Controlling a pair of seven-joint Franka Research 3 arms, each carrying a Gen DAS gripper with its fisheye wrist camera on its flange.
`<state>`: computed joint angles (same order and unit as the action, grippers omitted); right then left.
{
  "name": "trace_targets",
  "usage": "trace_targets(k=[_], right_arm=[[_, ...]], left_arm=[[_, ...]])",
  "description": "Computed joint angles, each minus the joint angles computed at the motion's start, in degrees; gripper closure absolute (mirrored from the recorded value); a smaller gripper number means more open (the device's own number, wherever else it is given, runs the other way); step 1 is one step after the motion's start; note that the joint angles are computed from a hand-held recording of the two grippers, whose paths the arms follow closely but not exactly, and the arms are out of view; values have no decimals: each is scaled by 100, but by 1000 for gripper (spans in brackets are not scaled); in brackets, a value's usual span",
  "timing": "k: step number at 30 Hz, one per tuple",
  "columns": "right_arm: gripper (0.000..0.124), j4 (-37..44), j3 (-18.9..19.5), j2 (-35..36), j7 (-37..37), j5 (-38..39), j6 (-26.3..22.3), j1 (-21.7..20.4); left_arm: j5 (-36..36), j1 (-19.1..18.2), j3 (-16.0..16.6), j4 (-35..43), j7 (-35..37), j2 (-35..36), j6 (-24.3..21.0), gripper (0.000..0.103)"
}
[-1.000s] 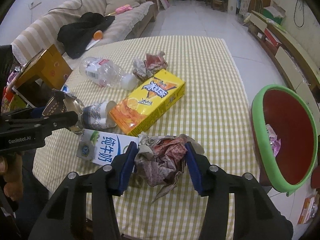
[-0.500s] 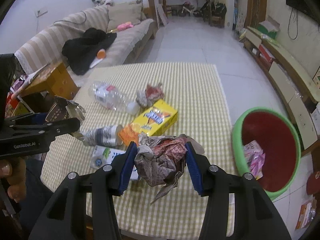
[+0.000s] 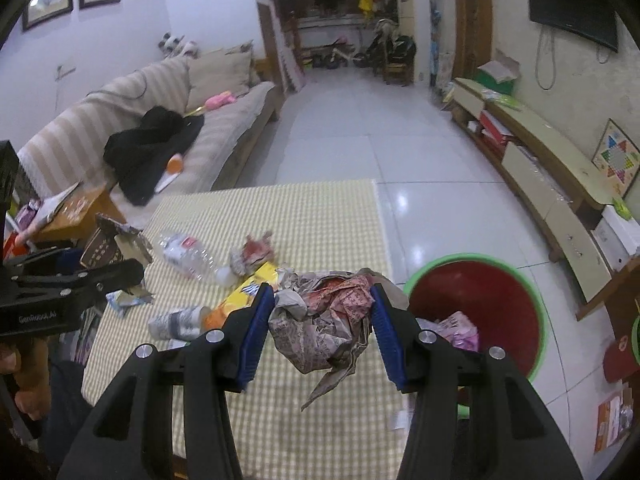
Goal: Collect trash
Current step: 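Carry both items over the bucket and open both tools to drop them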
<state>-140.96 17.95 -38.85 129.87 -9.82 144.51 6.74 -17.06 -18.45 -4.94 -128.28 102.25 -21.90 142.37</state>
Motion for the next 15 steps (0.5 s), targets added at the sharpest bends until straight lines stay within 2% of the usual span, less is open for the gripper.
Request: trace_targets(k=[15], right_arm=[[76,-388,-186,-616,-47,91,-63,-271]], left_arm=[[36,-225,-238,294,15,276,49,30]])
